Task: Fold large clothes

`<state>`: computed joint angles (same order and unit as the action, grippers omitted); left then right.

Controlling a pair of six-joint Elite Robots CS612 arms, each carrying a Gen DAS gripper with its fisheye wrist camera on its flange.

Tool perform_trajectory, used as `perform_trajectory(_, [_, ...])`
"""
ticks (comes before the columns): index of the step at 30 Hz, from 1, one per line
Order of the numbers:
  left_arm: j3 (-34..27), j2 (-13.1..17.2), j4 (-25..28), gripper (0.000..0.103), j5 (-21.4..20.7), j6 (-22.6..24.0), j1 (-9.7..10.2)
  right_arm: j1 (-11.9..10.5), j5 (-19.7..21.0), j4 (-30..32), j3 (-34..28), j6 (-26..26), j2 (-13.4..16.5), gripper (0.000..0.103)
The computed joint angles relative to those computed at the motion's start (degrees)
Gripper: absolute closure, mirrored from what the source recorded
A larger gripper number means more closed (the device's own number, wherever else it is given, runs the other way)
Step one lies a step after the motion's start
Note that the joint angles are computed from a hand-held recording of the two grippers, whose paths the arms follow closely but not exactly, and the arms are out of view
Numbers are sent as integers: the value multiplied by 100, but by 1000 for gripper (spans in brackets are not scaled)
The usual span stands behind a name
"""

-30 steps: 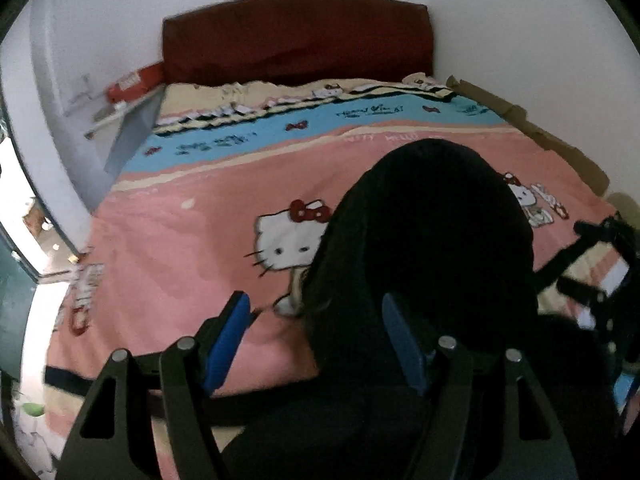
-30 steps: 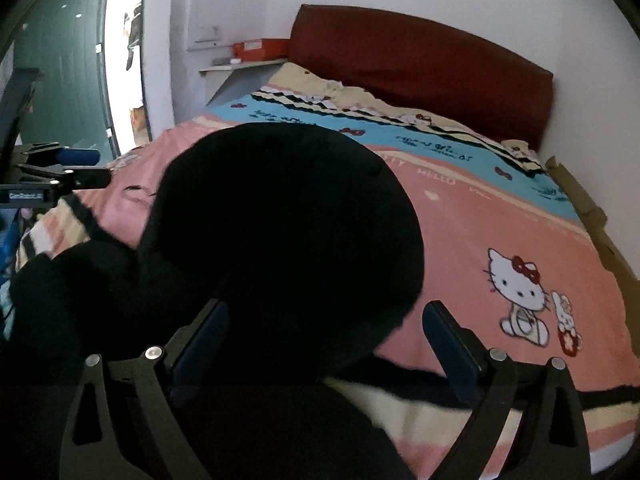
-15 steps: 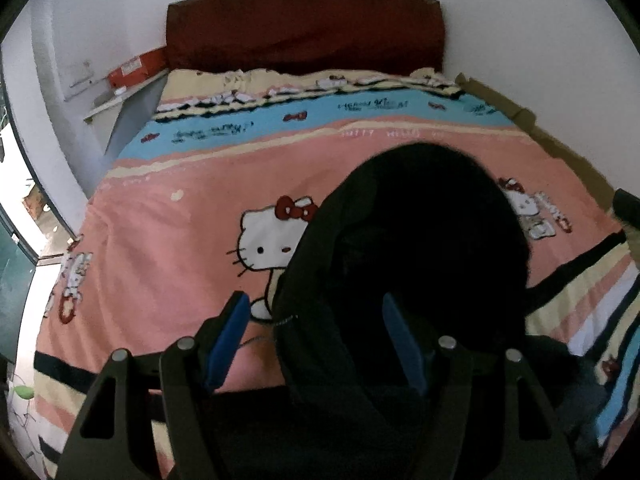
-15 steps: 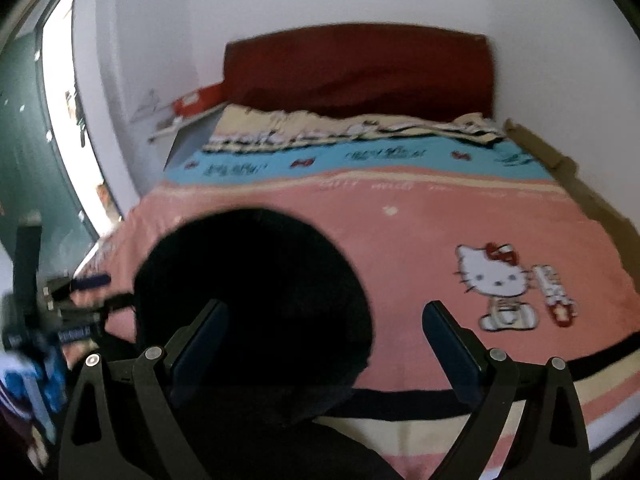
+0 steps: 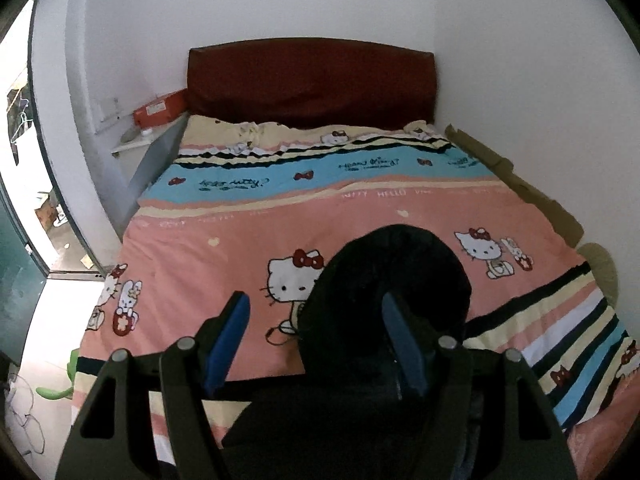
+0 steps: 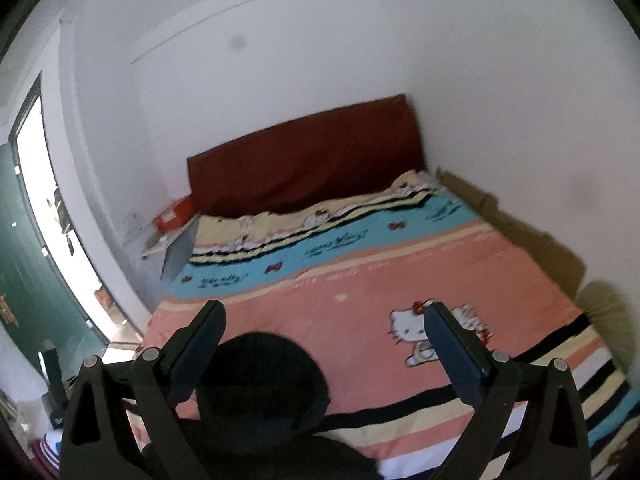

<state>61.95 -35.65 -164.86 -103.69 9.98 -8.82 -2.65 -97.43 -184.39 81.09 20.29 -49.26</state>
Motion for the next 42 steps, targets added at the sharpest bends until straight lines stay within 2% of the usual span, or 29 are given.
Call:
perform_trajectory(3, [-130,106,19,36,65,-24,-14,11,-250,187,-215,-164,129,2])
perform_trajectory(5, [-316,262,133,36,128,-36,-40,10,-200,406,-429,-219,334,2])
perform_trajectory(10, [-1035,853,607,36,274,82,-140,55,72,920,-1186,-432,1194,2])
perform_trajectory(11, [-1191,973,701,36,267,88,-157,64,149,1090,-1444,-462,1444,2])
perform_trajectory(15, [-2014,1536,1170,36,63,31,-216,103,300,1582,-2231,-591,2122,2])
perform_trajectory(21, [-3265,2292,1799,36,143,107,-326,147,377,2297,-3578,-691,3053,2])
perform_trajectory(28, [-4912,3197,2703,36,20,-1,-349,187,401,2973,-4954,-811,3853,3])
perform_trajectory(29, [-5102,3295,2801,36,2,-7,-350,187,429,3004,-5050,-827,3904,7])
perform_trajectory(30, [-5277,3383,2901,37,4,5,-356,186,512,3047,-5194,-845,3982,16])
perform_trajectory(31, [-5366,3431,2931,37,22,16,-365,184,608,3135,-5333,-866,4051,23])
perform_trajectory(32, [-5369,3437,2904,44,5,25,-368,186,692,3276,-5510,-886,4134,38])
perform_trajectory(33, [-5326,3417,2881,53,-44,35,-368,184,812,3424,-5663,-912,4202,51])
perform_trajectory(34, [-5231,3363,2873,69,-49,37,-373,188,892,3530,-5800,-923,4264,60])
perform_trajectory(35, [-5050,3271,2792,78,1,22,-380,192,984,3575,-5826,-944,4271,78])
perform_trajectory(36, [-4810,3150,2665,83,41,17,-383,206,979,3601,-5802,-964,4250,87])
perform_trajectory(38, [-4239,2857,2373,90,71,80,-384,227,1009,3495,-5538,-1055,4098,93])
perform_trajectory(41, [-3201,2305,1813,92,-18,109,-351,245,1110,3123,-4818,-1188,3694,95])
perform_trajectory(42, [-2934,2157,1665,92,-81,95,-333,250,1164,2921,-4426,-1225,3470,96])
